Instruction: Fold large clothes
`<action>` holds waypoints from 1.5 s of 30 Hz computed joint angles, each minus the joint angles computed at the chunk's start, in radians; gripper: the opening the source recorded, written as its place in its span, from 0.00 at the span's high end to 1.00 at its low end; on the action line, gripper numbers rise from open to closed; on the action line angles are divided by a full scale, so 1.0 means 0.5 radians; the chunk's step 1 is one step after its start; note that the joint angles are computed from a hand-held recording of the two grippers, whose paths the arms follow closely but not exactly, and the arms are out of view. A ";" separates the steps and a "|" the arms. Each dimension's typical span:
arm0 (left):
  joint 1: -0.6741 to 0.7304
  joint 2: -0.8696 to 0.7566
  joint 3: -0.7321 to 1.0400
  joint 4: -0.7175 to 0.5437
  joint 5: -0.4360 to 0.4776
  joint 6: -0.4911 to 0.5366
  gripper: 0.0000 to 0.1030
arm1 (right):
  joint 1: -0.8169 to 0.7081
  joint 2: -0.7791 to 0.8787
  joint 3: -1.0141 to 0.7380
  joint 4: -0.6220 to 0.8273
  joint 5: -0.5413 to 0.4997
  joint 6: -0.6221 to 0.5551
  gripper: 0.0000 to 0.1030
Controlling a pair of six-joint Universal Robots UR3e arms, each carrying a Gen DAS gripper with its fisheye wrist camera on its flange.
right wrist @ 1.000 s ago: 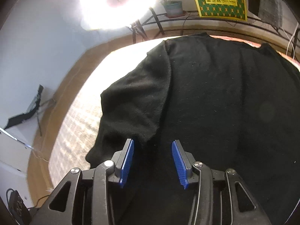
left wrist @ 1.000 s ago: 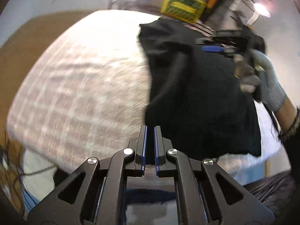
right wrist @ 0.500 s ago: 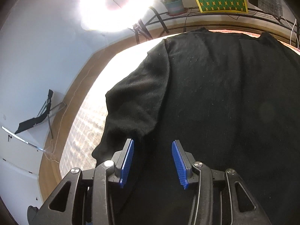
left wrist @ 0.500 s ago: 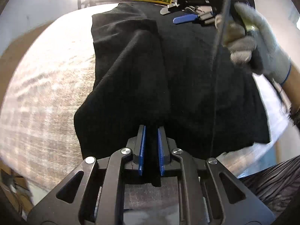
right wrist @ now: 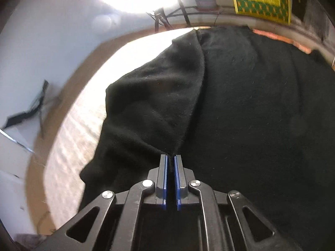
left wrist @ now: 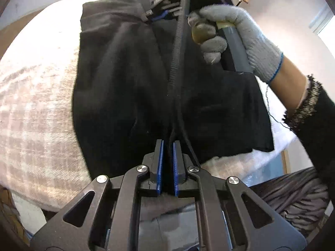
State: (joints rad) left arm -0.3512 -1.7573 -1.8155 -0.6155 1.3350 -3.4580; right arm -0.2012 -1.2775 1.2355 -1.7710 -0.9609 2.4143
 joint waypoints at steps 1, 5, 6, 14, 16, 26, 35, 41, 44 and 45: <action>0.019 0.073 -0.056 0.014 0.011 0.012 0.95 | 0.005 -0.023 0.017 -0.051 -0.053 0.035 0.97; 0.053 0.401 -0.339 0.116 0.234 -0.049 0.84 | -0.057 -0.116 0.083 -0.108 -0.078 -0.010 0.90; 0.061 0.457 -0.407 0.152 0.324 -0.085 0.79 | -0.091 -0.132 0.060 -0.027 -0.033 -0.059 0.72; 0.312 0.612 -0.786 0.240 0.159 -0.307 0.64 | -0.212 -0.218 -0.086 0.382 0.285 -0.178 0.62; 0.320 0.583 -0.785 0.251 0.130 -0.335 0.64 | -0.180 -0.211 -0.110 0.420 0.320 -0.181 0.61; 0.313 0.420 -0.673 0.373 0.024 -0.501 0.63 | -0.083 -0.208 -0.082 0.396 0.301 -0.190 0.53; 0.328 0.280 -0.648 0.557 -0.182 -0.622 0.94 | 0.233 -0.047 -0.264 0.196 0.158 0.179 0.42; 0.384 0.461 -0.758 0.527 -0.252 -0.566 0.95 | 0.629 0.342 -0.755 0.056 -0.234 0.520 0.40; 0.386 0.528 -0.768 0.492 -0.256 -0.540 0.95 | 0.785 0.605 -1.113 0.101 -0.429 0.661 0.39; 0.389 0.549 -0.774 0.478 -0.258 -0.533 0.95 | 0.830 0.705 -1.262 0.148 -0.494 0.698 0.39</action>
